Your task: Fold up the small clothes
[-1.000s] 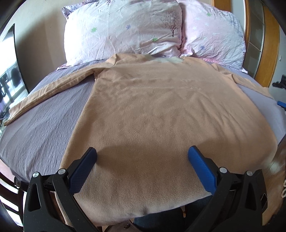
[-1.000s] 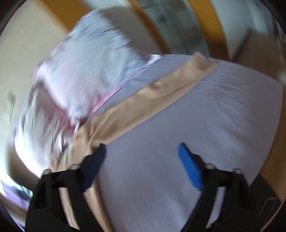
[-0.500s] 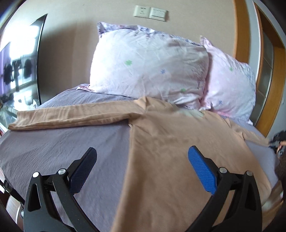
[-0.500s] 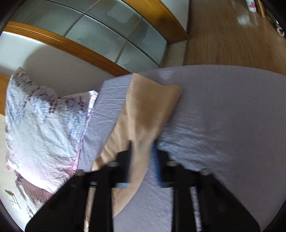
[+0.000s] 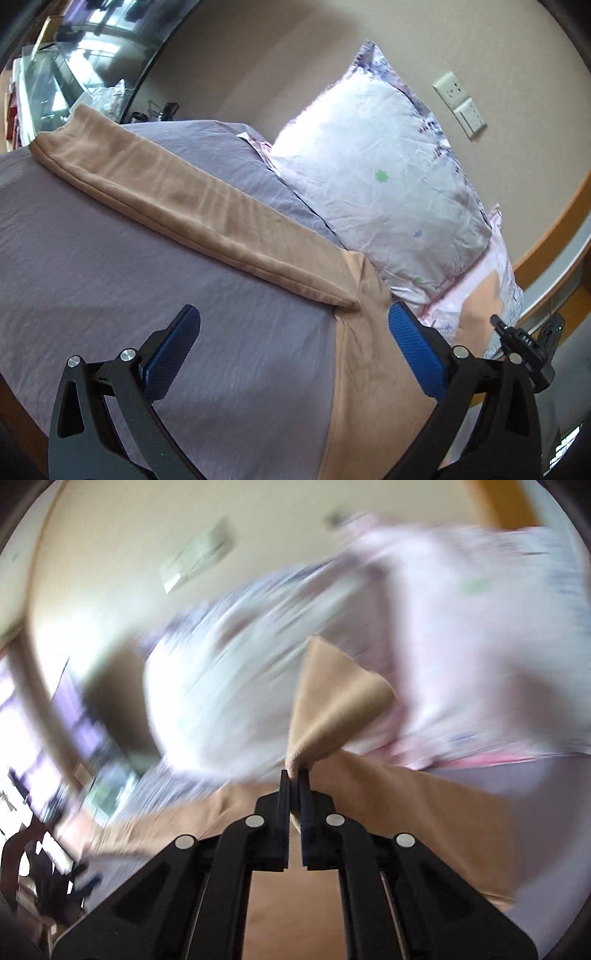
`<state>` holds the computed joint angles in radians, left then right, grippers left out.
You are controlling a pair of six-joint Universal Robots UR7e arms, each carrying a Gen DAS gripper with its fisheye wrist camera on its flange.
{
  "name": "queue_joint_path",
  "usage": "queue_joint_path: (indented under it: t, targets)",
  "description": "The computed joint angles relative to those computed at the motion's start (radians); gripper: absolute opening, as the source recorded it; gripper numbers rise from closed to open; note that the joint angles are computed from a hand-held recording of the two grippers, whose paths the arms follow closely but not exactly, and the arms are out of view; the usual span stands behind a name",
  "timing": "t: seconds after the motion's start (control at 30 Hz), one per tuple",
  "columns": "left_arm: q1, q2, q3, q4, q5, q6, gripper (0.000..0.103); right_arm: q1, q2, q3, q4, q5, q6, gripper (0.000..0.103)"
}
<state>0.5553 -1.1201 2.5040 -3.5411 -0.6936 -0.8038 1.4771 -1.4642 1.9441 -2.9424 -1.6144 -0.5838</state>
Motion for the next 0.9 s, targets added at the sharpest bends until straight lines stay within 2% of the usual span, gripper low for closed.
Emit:
queue_joint_path:
  t: [0.07,0.13,0.2,0.23,0.27,0.4,0.43,0.53,0.6,0.63,0.7,0.73,0.77,0.8,0.9]
  targets:
    - [0.02,-0.05,-0.001,0.073,0.027,-0.045,0.102,0.064,0.116,-0.042,0.161,-0.105,-0.02,0.021]
    - [0.046,-0.098,0.0,0.12,0.039,-0.074,0.102,0.085,0.16,-0.042,0.24,-0.147,-0.014,0.032]
    - [0.069,-0.136,-0.006,0.183,0.062,-0.091,0.102,0.081,0.156,-0.011,0.2,-0.117,-0.045,0.051]
    - [0.086,-0.153,-0.013,0.215,0.065,-0.098,0.102,0.081,0.148,0.005,0.164,-0.109,-0.051,0.066]
    - [0.109,-0.17,-0.022,0.24,0.059,-0.104,0.101,0.069,0.131,0.02,0.122,-0.086,-0.058,0.071]
    - [0.21,-0.216,-0.048,0.291,-0.033,-0.165,0.088,0.038,0.044,0.085,0.08,-0.037,-0.053,0.075]
    - [0.216,-0.221,-0.046,0.293,-0.028,-0.171,0.081,0.029,0.021,0.093,0.081,-0.031,-0.05,0.077]
    - [0.24,-0.234,-0.053,0.307,-0.028,-0.192,0.075,0.01,-0.021,0.113,0.068,-0.023,-0.041,0.077]
    - [0.249,-0.239,-0.061,0.331,-0.024,-0.209,0.069,-0.009,-0.038,0.118,0.069,0.011,-0.028,0.079]
    - [0.254,-0.244,-0.066,0.349,-0.021,-0.222,0.064,-0.021,-0.042,0.117,0.074,0.036,-0.02,0.08]
    - [0.264,-0.263,-0.076,0.421,-0.009,-0.278,0.044,-0.033,-0.052,0.12,0.085,0.064,-0.016,0.08]
    - [0.27,-0.27,-0.088,0.473,-0.003,-0.313,0.018,-0.039,-0.058,0.123,0.092,0.075,-0.018,0.08]
    - [0.282,-0.274,-0.094,0.506,-0.003,-0.331,0.008,-0.048,-0.066,0.128,0.101,0.087,-0.022,0.081]
    - [0.284,-0.272,-0.102,0.517,-0.001,-0.32,0.007,-0.056,-0.073,0.132,0.11,0.097,-0.027,0.081]
    - [0.226,-0.236,-0.166,0.611,0.088,-0.251,0.005,-0.078,-0.106,0.143,0.121,0.117,-0.032,0.081]
